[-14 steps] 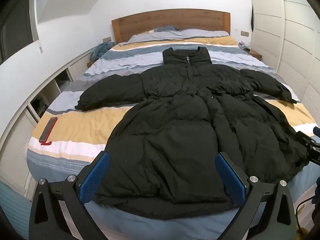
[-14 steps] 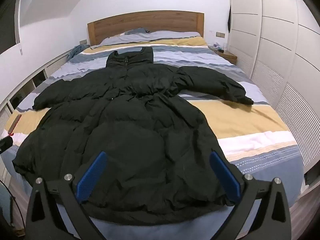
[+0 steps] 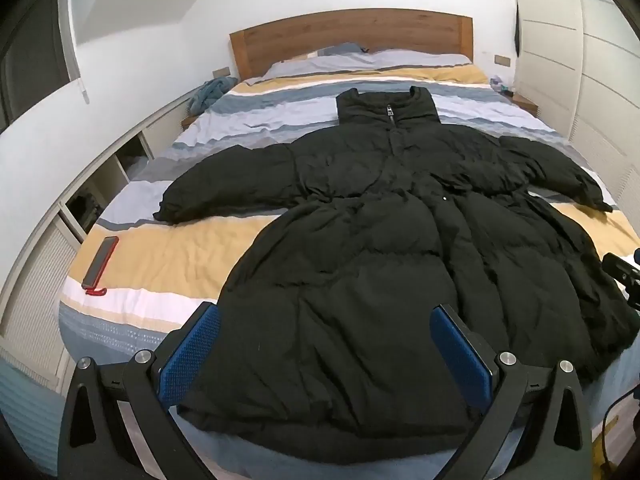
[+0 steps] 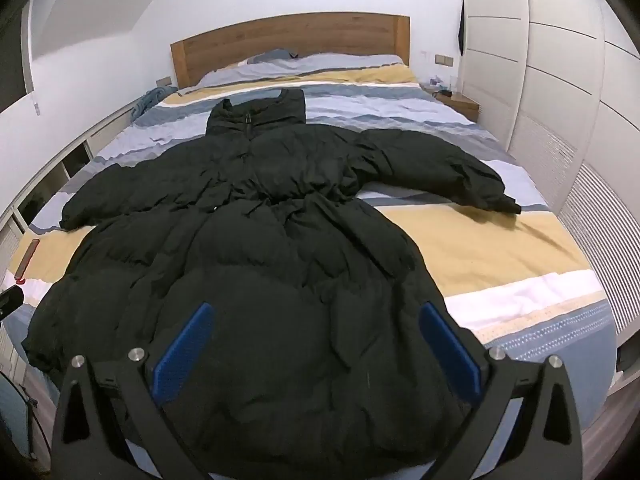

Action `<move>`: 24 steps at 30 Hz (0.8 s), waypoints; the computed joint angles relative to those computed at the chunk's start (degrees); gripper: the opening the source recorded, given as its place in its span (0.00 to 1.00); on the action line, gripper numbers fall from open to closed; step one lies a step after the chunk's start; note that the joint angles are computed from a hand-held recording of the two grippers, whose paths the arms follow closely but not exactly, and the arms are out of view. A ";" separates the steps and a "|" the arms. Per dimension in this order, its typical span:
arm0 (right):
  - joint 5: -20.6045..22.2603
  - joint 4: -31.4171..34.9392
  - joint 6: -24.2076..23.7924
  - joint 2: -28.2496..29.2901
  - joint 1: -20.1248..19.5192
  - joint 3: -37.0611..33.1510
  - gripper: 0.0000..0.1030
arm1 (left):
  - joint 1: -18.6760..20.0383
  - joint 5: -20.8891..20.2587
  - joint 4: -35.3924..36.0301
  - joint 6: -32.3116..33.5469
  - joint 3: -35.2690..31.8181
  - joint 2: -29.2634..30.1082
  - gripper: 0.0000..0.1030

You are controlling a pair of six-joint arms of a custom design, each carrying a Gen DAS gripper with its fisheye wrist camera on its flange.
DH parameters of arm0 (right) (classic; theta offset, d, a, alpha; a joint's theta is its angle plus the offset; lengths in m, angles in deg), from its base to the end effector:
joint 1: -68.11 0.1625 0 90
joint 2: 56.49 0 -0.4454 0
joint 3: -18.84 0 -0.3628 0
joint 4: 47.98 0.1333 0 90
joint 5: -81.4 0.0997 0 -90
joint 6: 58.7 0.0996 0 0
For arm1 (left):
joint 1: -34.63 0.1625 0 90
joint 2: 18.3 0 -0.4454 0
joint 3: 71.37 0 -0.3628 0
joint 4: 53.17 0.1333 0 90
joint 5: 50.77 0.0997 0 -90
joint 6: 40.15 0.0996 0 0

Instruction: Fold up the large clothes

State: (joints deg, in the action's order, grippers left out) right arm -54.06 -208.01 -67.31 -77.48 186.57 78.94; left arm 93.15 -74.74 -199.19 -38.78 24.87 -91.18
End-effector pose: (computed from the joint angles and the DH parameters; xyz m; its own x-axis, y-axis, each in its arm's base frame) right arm 0.4450 -0.6901 0.0845 -0.7211 -0.1250 0.6815 -0.5227 0.7439 -0.4165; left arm -0.1063 -0.6032 0.4640 -0.5933 -0.1912 -0.7820 0.4539 0.7228 -0.5211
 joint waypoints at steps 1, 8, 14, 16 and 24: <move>0.15 0.62 -0.02 0.41 -0.16 -0.87 1.00 | 0.27 0.07 -0.62 0.63 -0.54 0.56 1.00; -1.25 6.93 0.92 2.99 -0.92 -6.86 1.00 | 2.37 -0.88 -0.10 0.89 -4.88 4.12 0.99; -1.58 10.65 1.87 4.51 -1.64 -10.35 1.00 | 3.97 -1.89 2.75 -0.97 -7.43 5.96 1.00; -1.48 11.35 2.04 4.86 -1.78 -11.02 1.00 | 4.45 -2.28 3.03 -1.21 -8.11 6.63 0.99; -1.64 12.61 2.13 5.50 -1.91 -12.29 1.00 | 5.20 -3.15 5.40 -2.77 -9.15 7.08 0.99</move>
